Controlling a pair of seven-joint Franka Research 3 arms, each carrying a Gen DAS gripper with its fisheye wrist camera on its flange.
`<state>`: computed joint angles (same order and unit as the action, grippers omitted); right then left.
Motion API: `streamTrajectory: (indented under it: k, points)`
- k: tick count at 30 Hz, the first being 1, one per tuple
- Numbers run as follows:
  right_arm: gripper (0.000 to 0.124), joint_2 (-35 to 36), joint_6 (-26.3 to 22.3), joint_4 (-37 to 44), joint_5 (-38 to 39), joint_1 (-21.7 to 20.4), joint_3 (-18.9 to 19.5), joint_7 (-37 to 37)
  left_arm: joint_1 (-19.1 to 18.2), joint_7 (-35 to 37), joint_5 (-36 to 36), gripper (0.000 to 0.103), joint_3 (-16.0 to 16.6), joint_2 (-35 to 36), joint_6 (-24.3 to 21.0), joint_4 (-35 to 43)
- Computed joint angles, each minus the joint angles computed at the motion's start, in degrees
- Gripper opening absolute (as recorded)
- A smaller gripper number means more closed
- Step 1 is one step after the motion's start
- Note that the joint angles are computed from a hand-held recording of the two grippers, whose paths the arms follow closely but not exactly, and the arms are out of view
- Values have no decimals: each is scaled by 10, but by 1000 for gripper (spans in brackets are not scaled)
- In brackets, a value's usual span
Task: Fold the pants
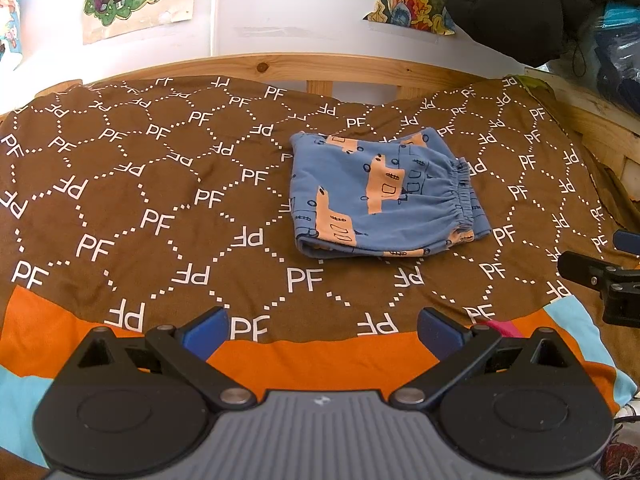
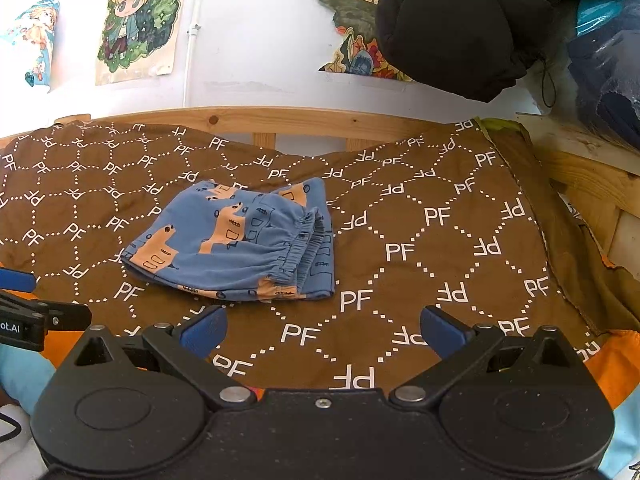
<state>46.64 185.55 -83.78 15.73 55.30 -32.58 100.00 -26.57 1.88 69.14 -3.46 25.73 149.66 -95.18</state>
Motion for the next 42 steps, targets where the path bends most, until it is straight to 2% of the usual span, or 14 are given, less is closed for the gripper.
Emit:
streamTrajectory:
  k: [42]
  points:
    - [102,0,-3,3,-8,-5,7,-1,1,1,-3,103,-1,0,-2,-1]
